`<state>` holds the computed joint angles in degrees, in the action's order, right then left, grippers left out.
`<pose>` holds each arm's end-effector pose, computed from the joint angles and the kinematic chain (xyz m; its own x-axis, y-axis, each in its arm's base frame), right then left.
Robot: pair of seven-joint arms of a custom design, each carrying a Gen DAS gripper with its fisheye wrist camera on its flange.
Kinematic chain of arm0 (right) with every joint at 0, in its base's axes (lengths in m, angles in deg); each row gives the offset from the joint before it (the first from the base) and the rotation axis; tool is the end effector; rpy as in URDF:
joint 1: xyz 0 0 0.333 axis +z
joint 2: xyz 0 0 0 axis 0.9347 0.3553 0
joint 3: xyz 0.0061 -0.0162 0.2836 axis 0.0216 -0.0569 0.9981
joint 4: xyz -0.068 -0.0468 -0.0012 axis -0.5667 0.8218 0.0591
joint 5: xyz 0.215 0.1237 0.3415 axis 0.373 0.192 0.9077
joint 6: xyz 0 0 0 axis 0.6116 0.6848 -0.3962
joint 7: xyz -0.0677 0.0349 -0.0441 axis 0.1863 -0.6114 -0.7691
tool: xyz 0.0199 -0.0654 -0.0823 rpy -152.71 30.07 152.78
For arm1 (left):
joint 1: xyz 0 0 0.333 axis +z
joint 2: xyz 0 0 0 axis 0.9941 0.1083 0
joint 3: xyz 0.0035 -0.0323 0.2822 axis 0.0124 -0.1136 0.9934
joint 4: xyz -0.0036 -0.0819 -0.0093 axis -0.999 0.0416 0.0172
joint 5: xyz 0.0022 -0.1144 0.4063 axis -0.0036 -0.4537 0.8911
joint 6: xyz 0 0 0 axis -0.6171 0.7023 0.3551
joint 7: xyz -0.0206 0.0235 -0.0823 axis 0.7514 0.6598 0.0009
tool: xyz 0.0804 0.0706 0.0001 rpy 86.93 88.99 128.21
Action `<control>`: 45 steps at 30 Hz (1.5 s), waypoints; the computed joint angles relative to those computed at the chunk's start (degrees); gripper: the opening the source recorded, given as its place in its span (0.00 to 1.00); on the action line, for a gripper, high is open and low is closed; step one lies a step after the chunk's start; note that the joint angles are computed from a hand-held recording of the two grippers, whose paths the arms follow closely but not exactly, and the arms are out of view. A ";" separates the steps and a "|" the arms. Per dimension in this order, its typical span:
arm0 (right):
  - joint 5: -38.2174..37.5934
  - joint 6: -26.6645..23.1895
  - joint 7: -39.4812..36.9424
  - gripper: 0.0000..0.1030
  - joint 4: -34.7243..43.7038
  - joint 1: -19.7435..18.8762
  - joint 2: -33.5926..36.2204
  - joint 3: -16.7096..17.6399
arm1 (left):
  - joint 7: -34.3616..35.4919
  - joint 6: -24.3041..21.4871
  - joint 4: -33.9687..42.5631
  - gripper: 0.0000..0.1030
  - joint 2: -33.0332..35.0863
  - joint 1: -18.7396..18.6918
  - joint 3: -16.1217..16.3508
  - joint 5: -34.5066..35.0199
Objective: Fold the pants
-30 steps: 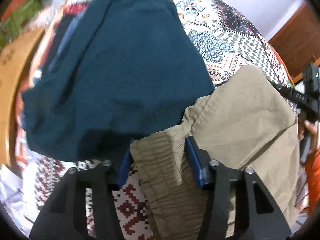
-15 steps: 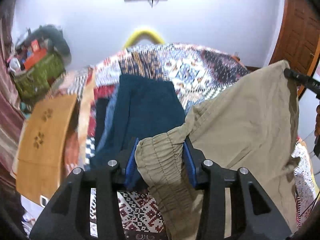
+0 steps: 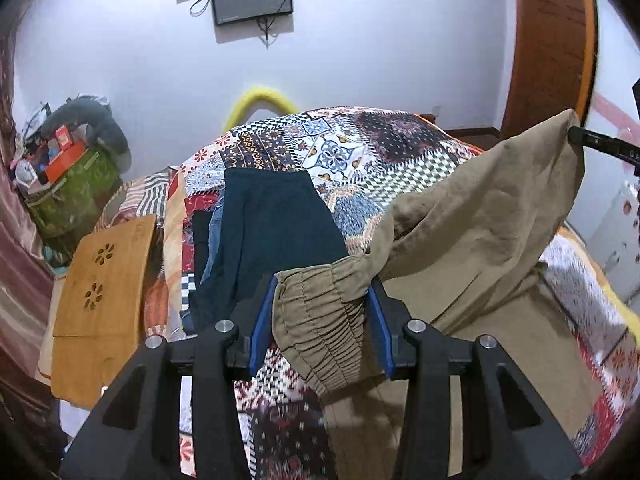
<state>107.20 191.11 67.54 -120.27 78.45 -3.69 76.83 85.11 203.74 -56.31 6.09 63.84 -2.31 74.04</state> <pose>0.6311 0.0993 0.6736 0.3456 -0.9241 -0.1633 -0.5395 -0.0532 -0.8403 0.6066 -0.3328 0.6617 -0.2103 -0.9738 -0.0861 -0.6599 0.2064 -0.7224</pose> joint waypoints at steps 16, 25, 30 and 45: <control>-4.15 1.83 5.11 0.08 -33.87 3.87 -26.90 -2.94 | -0.08 4.45 -27.89 0.46 -19.92 1.99 -5.16 -3.32; -11.11 -0.72 10.89 0.09 -44.04 3.72 -34.47 -2.22 | -1.36 4.67 -35.19 0.49 -24.85 2.52 -6.23 -7.31; -12.22 -0.78 14.34 0.12 -49.20 3.98 -37.88 -2.35 | -3.19 4.39 -38.64 0.50 -27.43 2.93 -6.71 -8.53; -17.95 -2.27 25.52 0.16 -56.39 1.83 -48.29 -0.89 | -8.19 2.26 -40.46 0.68 -33.19 5.18 -9.09 -3.33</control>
<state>89.25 188.84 93.06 -176.66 80.28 -51.98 75.94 76.92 206.00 -96.77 -27.11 69.02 -11.39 70.71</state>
